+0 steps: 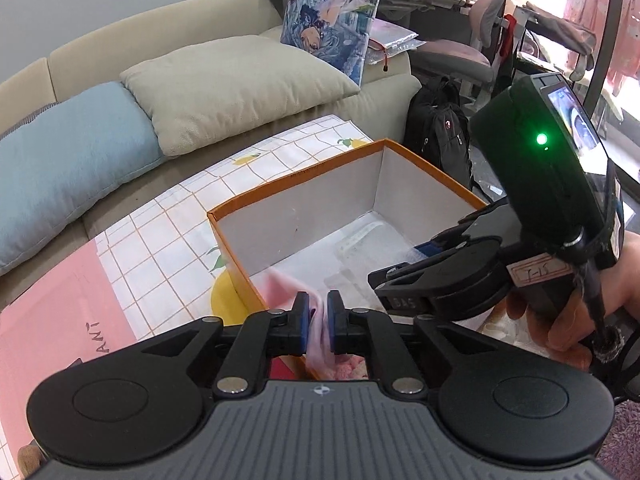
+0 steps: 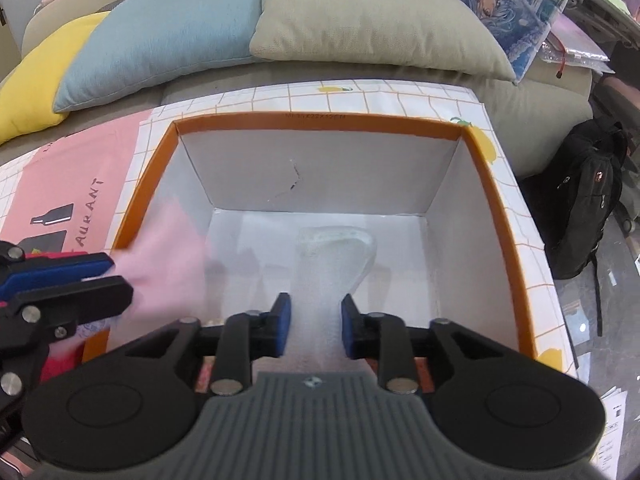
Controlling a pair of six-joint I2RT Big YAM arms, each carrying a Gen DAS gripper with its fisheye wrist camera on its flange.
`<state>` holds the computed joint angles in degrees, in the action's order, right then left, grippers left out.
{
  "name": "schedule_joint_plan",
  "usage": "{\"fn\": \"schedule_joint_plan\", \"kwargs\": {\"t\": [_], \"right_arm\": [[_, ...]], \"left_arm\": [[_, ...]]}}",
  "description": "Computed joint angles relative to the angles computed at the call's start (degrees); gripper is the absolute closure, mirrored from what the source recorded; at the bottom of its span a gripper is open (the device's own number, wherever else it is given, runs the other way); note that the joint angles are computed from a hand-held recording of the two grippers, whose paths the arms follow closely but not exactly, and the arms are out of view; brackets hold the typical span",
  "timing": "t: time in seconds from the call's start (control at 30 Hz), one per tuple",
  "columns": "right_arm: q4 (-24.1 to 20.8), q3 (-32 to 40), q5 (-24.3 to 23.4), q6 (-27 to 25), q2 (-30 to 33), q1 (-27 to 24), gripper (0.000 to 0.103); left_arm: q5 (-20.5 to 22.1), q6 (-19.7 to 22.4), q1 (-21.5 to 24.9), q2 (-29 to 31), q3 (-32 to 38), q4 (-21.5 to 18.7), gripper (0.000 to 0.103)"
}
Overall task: Organize soft objects
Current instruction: 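Carry both items over the cardboard box and open both tools, then move both tools back to the brown bunny and white canvas bag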
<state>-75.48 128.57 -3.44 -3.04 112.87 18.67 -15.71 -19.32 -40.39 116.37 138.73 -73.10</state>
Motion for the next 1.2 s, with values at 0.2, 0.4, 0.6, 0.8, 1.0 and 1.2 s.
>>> {"fn": "schedule_joint_plan", "kwargs": {"t": [0.2, 0.4, 0.6, 0.8, 1.0, 1.2], "right_arm": [[-1.41, 2.70, 0.31, 0.48, 0.24, -0.42, 0.059], [-0.48, 3.78, 0.11, 2.68, -1.59, -0.65, 0.050], [6.01, -4.58, -1.04, 4.99, -9.36, 0.24, 0.040], [20.83, -21.22, 0.77, 7.56, -21.31, 3.55, 0.034], [29.66, -33.08, 0.72, 12.28, -29.22, 8.08, 0.030], [32.81, -40.21, 1.85, 14.91, -33.49, 13.52, 0.030]], "left_arm": [[1.60, 0.08, 0.23, -2.77, -2.93, 3.79, 0.074], [0.67, 0.58, -0.22, -7.33, -7.42, 8.06, 0.065], [-4.13, 0.74, -1.53, -15.38, -17.67, 15.71, 0.056], [-12.23, -2.88, -3.82, -24.84, -30.21, 22.56, 0.056], [-20.35, -9.27, -6.29, -31.33, -37.39, 19.56, 0.055], [-25.79, -20.64, -7.98, -36.09, -42.71, 11.44, 0.055]]}}
